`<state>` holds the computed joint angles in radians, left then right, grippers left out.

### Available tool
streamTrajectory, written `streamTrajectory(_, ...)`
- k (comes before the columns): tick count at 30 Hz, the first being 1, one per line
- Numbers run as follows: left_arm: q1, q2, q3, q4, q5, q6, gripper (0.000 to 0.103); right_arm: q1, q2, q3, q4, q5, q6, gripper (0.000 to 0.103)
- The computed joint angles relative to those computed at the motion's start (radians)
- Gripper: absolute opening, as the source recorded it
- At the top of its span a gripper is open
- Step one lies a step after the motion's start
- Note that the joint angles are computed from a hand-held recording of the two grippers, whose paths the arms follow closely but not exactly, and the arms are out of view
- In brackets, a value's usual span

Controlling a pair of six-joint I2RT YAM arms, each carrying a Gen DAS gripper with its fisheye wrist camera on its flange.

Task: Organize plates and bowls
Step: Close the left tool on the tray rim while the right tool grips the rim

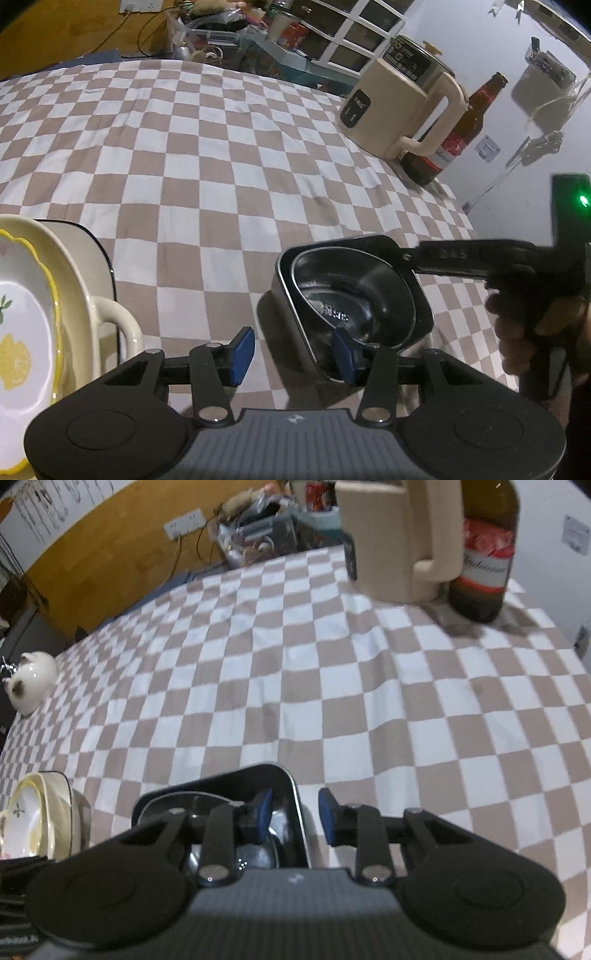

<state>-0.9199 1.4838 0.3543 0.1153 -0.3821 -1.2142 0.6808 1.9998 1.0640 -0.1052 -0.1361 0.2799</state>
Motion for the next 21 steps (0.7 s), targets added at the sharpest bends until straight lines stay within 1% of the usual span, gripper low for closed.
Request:
streamTrajectory(1, 0.002, 0.009, 0.004, 0.003, 0.004, 0.003, 0.047, 0.0, 0.015, 0.016, -0.008, -0.001, -0.002, 0.033)
streamTrajectory(2, 0.005, 0.02, 0.009, 0.006, 0.009, 0.007, 0.044, -0.002, 0.029, 0.03, -0.013, -0.005, -0.004, 0.033)
streamTrajectory(3, 0.012, 0.03, 0.013, 0.012, 0.015, 0.01, 0.039, -0.004, 0.036, 0.034, -0.013, -0.01, -0.004, 0.031)
streamTrajectory(5, 0.027, 0.05, 0.019, 0.024, 0.028, 0.012, 0.034, -0.009, 0.045, 0.035, -0.004, -0.027, -0.009, 0.017)
streamTrajectory(7, 0.045, 0.067, 0.023, 0.037, 0.038, 0.011, 0.03, -0.009, 0.038, 0.016, 0.012, -0.024, -0.019, 0.008)
streamTrajectory(9, 0.065, 0.082, 0.025, 0.055, 0.049, 0.012, 0.022, -0.015, 0.04, 0.003, 0.032, -0.028, -0.036, 0.006)
streamTrajectory(15, 0.107, 0.116, 0.024, 0.11, 0.083, -0.006, 0.014, -0.035, -0.022, -0.106, 0.085, -0.068, -0.054, 0.006)
streamTrajectory(21, 0.125, 0.127, 0.018, 0.145, 0.103, -0.012, 0.011, -0.048, -0.09, -0.21, 0.135, -0.09, -0.052, 0.005)
